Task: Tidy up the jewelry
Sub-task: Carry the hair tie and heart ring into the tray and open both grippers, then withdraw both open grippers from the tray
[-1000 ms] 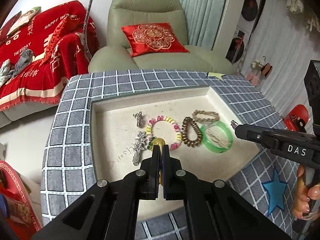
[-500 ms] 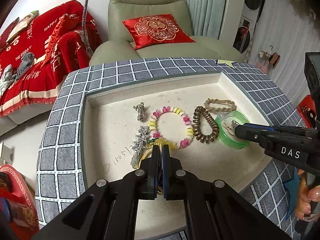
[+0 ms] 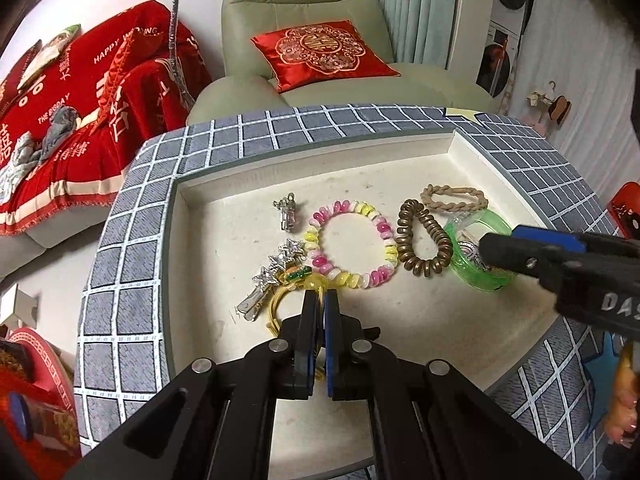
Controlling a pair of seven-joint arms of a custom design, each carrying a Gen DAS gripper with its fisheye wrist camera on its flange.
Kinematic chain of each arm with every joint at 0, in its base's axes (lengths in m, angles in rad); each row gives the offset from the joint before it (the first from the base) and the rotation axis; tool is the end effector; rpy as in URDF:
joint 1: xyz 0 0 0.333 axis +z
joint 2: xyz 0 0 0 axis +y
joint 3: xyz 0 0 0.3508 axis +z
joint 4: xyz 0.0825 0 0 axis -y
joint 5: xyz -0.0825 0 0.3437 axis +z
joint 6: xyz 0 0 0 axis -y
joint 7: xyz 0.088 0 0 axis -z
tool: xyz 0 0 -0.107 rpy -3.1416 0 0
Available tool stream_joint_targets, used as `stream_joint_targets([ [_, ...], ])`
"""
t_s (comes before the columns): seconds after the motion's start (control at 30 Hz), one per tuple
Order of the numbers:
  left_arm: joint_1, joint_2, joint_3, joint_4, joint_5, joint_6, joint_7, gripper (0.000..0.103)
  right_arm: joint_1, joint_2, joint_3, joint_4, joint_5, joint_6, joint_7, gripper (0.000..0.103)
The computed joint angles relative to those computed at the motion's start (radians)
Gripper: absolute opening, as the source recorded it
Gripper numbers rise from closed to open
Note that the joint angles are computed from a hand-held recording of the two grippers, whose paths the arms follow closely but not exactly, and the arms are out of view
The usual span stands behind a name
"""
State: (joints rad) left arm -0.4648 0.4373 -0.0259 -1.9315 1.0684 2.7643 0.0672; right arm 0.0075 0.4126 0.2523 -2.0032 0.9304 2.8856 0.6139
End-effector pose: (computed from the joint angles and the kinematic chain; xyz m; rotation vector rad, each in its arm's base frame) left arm 0.5382 -0.3277 0.3477 -1.9147 1.7652 -0.6178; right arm 0.6092 0.0988 0.3503 -2.0191 1.4681 -0.1829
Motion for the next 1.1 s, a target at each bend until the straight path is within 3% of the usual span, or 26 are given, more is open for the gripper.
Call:
stream_joint_targets([
  [0.13,-0.011,-0.014,0.003,-0.004,0.014,-0.032,-0.032,0.018,-0.023,-0.029,0.022,-0.014,0.076,0.006,-0.056,0.050],
  [0.4,-0.012,-0.054,-0.015,-0.016,0.136,-0.107,-0.203,0.018,0.001,-0.073,-0.020,-0.037,0.182,0.011,-0.127,0.050],
  [0.67,0.024,-0.054,-0.053,-0.012,0.120,-0.128,-0.189,0.018,0.020,-0.078,-0.058,-0.041,0.184,0.011,-0.120,0.050],
  [0.9,0.041,-0.068,-0.057,-0.028,0.117,-0.094,-0.210,0.019,0.019,-0.082,-0.064,-0.042,0.189,0.006,-0.124,0.050],
  [0.93,0.045,-0.071,-0.056,-0.034,0.117,-0.082,-0.219,0.022,0.018,-0.084,-0.064,-0.043,0.192,0.006,-0.127,0.051],
  [0.97,0.046,-0.074,-0.055,-0.037,0.116,-0.080,-0.226,0.071,0.018,-0.086,-0.065,-0.046,0.195,0.005,-0.130,0.051],
  [1.0,0.048,-0.077,-0.061,-0.036,0.081,-0.105,-0.207,0.103,0.019,-0.088,-0.066,-0.047,0.198,0.007,-0.132,0.051],
  [1.03,0.029,-0.075,-0.046,-0.032,0.116,-0.135,-0.255,0.103,0.019,-0.090,-0.065,-0.048,0.204,0.009,-0.138,0.051],
  [1.1,0.033,-0.060,-0.042,-0.024,0.157,-0.120,-0.285,0.103,0.021,-0.093,-0.066,-0.050,0.214,0.010,-0.147,0.052],
])
